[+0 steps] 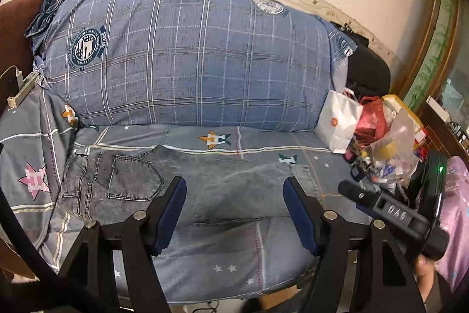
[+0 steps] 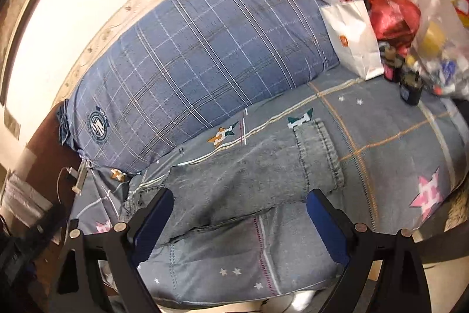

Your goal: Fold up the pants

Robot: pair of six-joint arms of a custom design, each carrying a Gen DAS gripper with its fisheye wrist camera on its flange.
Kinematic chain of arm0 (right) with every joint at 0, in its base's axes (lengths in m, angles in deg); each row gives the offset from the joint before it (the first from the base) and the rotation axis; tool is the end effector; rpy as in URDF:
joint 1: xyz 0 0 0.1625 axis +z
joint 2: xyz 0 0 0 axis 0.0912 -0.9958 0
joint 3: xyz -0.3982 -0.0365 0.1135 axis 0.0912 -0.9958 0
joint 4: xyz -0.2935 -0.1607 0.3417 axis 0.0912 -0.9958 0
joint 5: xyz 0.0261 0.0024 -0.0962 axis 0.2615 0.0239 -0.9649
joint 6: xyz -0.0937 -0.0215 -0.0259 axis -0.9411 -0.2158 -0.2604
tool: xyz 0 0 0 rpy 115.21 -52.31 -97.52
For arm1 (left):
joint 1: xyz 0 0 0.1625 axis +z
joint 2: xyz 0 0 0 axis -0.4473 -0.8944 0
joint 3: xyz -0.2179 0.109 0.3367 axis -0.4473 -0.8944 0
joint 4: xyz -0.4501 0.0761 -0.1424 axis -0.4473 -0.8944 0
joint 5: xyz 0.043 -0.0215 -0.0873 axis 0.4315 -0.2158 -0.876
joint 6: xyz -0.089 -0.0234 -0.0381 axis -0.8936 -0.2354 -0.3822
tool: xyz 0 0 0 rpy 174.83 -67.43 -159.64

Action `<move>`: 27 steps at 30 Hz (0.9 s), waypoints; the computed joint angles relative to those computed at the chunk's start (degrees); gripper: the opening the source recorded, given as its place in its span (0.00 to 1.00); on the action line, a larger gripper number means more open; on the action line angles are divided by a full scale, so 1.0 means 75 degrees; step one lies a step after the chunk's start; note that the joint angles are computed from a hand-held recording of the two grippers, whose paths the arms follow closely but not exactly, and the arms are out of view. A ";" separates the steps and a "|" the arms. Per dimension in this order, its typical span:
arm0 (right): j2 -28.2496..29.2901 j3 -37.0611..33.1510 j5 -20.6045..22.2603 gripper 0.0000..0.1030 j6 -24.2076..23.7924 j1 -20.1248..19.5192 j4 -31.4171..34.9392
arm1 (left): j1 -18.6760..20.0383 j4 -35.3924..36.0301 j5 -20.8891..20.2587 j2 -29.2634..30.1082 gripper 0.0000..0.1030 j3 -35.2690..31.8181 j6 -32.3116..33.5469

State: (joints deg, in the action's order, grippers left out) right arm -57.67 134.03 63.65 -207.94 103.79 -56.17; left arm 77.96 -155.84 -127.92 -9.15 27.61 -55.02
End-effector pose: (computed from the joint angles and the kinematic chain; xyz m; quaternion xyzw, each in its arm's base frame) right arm 0.2139 -0.4654 0.2301 -0.2573 -0.7713 0.5321 0.2363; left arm -0.3015 -0.6310 0.2006 0.4177 0.8857 -0.1825 0.0878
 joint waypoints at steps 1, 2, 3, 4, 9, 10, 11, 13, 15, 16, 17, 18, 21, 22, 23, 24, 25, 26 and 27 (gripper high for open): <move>0.0001 -0.0030 -0.0182 0.91 0.0074 -0.0096 0.0020 | 0.0063 -0.0116 0.0003 0.0104 0.67 -0.0068 0.0012; 0.0026 -0.0069 -0.0332 0.91 0.0109 -0.0167 0.0003 | 0.0115 -0.0163 -0.0006 0.0186 0.67 -0.0130 -0.0002; 0.0054 -0.0072 -0.0409 0.91 0.0055 -0.0208 -0.0118 | 0.0179 -0.0156 -0.0056 0.0283 0.67 -0.0215 -0.0054; 0.0109 -0.0096 -0.0437 0.91 -0.0054 -0.0246 -0.0226 | 0.0243 -0.0106 -0.0137 0.0398 0.67 -0.0317 -0.0114; 0.0355 -0.0190 -0.0949 0.91 -0.0300 -0.0687 -0.0244 | 0.0320 -0.0050 0.0061 0.1062 0.67 -0.0643 -0.0035; 0.0386 -0.0235 -0.1095 0.91 -0.0243 -0.0838 -0.0158 | 0.0300 -0.0115 0.0180 0.1226 0.67 -0.0686 0.0039; 0.0376 -0.0217 -0.1231 0.91 -0.0255 -0.0967 -0.0179 | 0.0295 -0.0119 0.0225 0.1350 0.67 -0.0731 0.0050; 0.0254 -0.0036 -0.1482 0.91 -0.0576 -0.1176 -0.0486 | 0.0325 -0.0045 0.0173 0.1595 0.67 -0.0831 0.0070; 0.0085 0.0214 -0.1631 0.91 -0.0988 -0.1364 -0.0905 | 0.0319 -0.0153 0.0304 0.1799 0.67 -0.0825 0.0195; -0.0033 0.0379 -0.1744 0.91 -0.1177 -0.1480 -0.1126 | 0.0276 -0.0317 0.0568 0.1943 0.67 -0.0776 0.0384; -0.0155 0.0530 -0.1867 0.91 -0.1330 -0.1606 -0.1311 | 0.0229 -0.0433 0.0821 0.2026 0.67 -0.0704 0.0522; -0.0291 0.0693 -0.1993 0.91 -0.1463 -0.1756 -0.1461 | 0.0161 -0.0426 0.1124 0.2131 0.67 -0.0648 0.0638; -0.0554 0.0942 -0.2147 0.90 -0.1830 -0.2090 -0.1643 | 0.0063 0.0005 0.1100 0.2295 0.67 -0.0622 0.0983; -0.0619 0.0996 -0.2146 0.90 -0.1867 -0.2159 -0.1651 | 0.0014 0.0091 0.1084 0.2341 0.67 -0.0603 0.1127; -0.0748 0.1115 -0.2234 0.90 -0.1940 -0.2255 -0.1721 | -0.0032 0.0107 0.1074 0.2390 0.67 -0.0570 0.1276; -0.0966 0.1354 -0.2428 0.90 -0.2129 -0.2369 -0.2007 | -0.0085 0.0091 0.1073 0.2465 0.67 -0.0545 0.1427; -0.1127 0.1530 -0.2539 0.90 -0.2244 -0.2458 -0.2230 | -0.0174 0.0079 0.1112 0.2584 0.67 -0.0512 0.1605; -0.1261 0.1666 -0.2607 0.89 -0.2257 -0.2563 -0.2362 | -0.0248 0.0081 0.1173 0.2678 0.67 -0.0484 0.1745; -0.1379 0.1758 -0.2652 0.86 -0.2048 -0.2707 -0.2320 | -0.0328 0.0093 0.1238 0.2789 0.67 -0.0471 0.1899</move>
State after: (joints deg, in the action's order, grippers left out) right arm -68.01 147.21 43.77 -223.30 83.49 -73.58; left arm 75.51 -155.14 -118.63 11.77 24.07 -40.77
